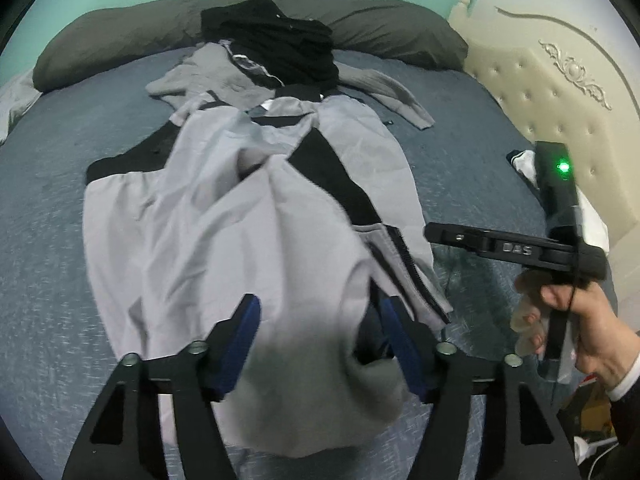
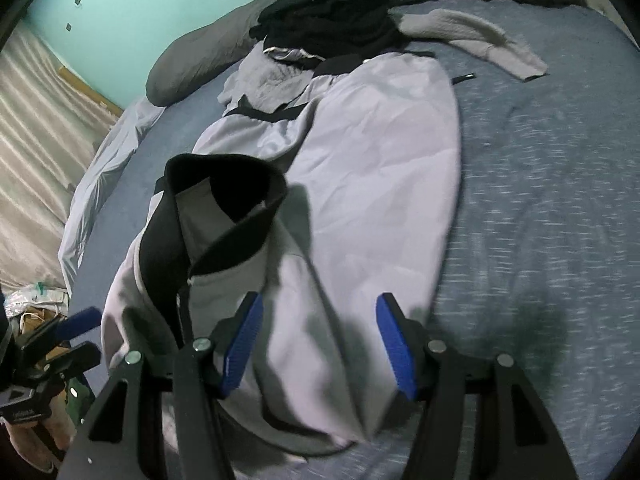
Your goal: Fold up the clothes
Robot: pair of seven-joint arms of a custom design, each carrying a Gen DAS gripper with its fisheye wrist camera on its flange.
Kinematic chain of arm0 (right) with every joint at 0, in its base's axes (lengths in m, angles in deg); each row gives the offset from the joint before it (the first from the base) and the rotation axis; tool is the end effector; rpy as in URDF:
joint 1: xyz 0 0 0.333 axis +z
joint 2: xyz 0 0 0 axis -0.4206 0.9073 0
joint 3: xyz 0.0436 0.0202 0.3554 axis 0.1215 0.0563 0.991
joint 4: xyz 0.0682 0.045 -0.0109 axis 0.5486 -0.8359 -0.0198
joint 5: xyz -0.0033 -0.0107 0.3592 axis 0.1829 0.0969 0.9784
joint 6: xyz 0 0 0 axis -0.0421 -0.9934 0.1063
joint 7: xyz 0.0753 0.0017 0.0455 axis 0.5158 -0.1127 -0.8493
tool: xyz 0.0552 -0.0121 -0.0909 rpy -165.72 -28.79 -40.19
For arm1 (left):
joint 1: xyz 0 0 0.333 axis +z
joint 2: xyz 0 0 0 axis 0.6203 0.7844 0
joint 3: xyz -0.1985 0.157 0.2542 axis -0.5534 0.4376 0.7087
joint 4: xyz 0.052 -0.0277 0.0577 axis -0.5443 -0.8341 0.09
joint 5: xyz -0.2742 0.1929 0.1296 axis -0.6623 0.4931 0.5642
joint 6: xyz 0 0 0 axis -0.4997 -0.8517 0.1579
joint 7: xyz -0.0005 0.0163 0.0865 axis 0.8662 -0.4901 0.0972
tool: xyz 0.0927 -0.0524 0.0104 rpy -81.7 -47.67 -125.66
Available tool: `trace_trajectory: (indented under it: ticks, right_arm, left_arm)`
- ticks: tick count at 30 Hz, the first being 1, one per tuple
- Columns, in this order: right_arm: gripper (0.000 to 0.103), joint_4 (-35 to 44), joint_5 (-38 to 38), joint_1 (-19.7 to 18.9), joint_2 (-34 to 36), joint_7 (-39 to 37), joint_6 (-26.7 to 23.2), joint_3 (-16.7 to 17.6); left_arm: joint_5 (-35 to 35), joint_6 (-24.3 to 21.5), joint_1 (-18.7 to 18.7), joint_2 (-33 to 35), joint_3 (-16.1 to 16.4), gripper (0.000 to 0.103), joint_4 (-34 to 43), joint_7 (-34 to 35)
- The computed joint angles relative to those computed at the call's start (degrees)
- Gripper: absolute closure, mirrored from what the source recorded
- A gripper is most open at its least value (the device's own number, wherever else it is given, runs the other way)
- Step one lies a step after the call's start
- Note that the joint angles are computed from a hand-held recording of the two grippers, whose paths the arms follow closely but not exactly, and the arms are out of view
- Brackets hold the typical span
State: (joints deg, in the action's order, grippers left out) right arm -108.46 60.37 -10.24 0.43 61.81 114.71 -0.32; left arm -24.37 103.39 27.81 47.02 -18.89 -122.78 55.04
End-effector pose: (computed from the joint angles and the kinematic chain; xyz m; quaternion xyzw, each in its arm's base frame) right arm 0.5671 0.2165 0.5294 -0.6418 0.6915 -0.0203 0.3308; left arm 0.5374 -0.2131 0.5720 -0.5123 0.8092 -0.2792 0.0689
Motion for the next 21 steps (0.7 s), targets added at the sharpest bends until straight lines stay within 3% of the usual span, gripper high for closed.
trace_trajectory:
  ticks: [5, 7, 9, 13, 21]
  right_arm:
    - [0.043, -2.1, 4.0, -0.9, -1.7, -3.0, 0.9, -0.1]
    - [0.043, -1.9, 5.5, -0.9, -1.5, -4.3, 0.8, -0.1]
    - [0.043, -1.3, 6.3, -0.8, -1.0, -5.4, 0.5, 0.1]
    - [0.043, 0.7, 6.1, -0.3, 0.9, -6.0, -0.2, 0.5]
    - [0.043, 7.5, 0.8, 0.5, 7.2, -2.0, -2.8, 1.5]
  left_arm:
    - [7.0, -0.8, -1.2, 3.3, 0.0, 0.031, 2.0, -5.8]
    - [8.2, -0.9, -1.1, 3.8, 0.2, 0.066, 2.0, -6.1]
    - [8.6, -1.1, -0.9, 4.2, 0.3, 0.085, 1.9, -5.6]
    - [5.6, -0.7, 0.5, 3.2, 0.5, 0.093, 0.6, -2.3]
    - [-3.8, -1.1, 4.4, -0.5, 2.3, 0.094, -1.9, 5.6]
